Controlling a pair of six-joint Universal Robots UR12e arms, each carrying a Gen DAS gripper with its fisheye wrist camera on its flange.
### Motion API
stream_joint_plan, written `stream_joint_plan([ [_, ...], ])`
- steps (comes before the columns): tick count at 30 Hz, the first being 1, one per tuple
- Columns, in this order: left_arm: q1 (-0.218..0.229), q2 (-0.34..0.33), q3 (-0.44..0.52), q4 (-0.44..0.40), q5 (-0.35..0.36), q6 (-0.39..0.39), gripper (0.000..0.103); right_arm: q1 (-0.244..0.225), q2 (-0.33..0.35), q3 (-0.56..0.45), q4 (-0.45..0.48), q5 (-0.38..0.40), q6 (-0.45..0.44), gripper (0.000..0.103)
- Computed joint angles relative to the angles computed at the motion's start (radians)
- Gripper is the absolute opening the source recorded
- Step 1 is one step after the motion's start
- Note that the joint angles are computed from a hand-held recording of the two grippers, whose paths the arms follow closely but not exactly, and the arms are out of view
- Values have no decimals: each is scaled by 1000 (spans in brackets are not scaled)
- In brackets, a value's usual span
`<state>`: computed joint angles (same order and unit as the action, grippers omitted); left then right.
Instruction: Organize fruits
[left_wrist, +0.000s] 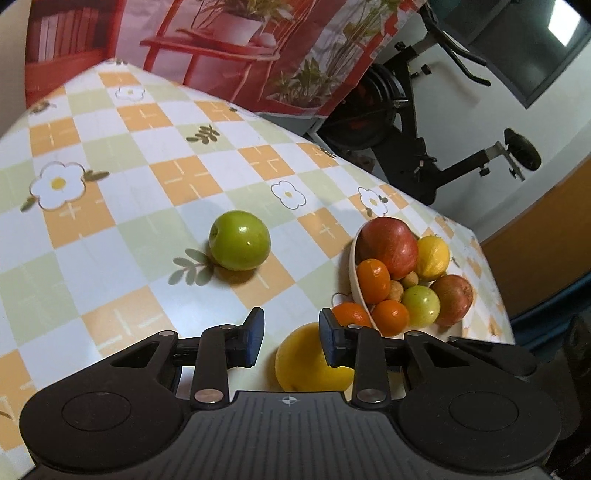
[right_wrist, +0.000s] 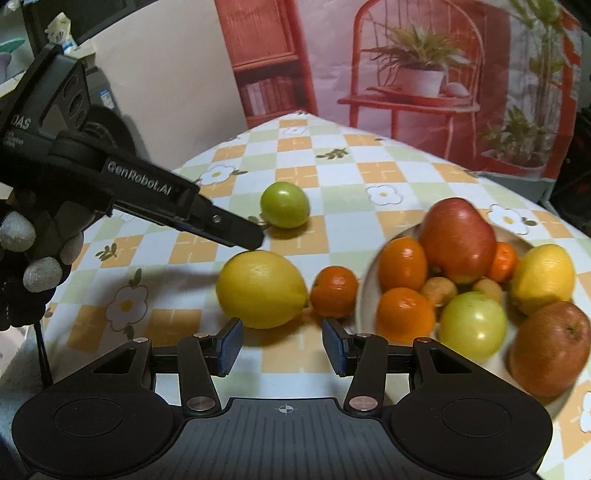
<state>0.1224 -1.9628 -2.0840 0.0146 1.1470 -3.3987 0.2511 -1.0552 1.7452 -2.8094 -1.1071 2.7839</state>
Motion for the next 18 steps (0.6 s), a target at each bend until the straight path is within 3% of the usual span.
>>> stream_joint_plan([
  [18,12,0,4,-48,-107,72,32,6,24,-23,54,25,18,50],
])
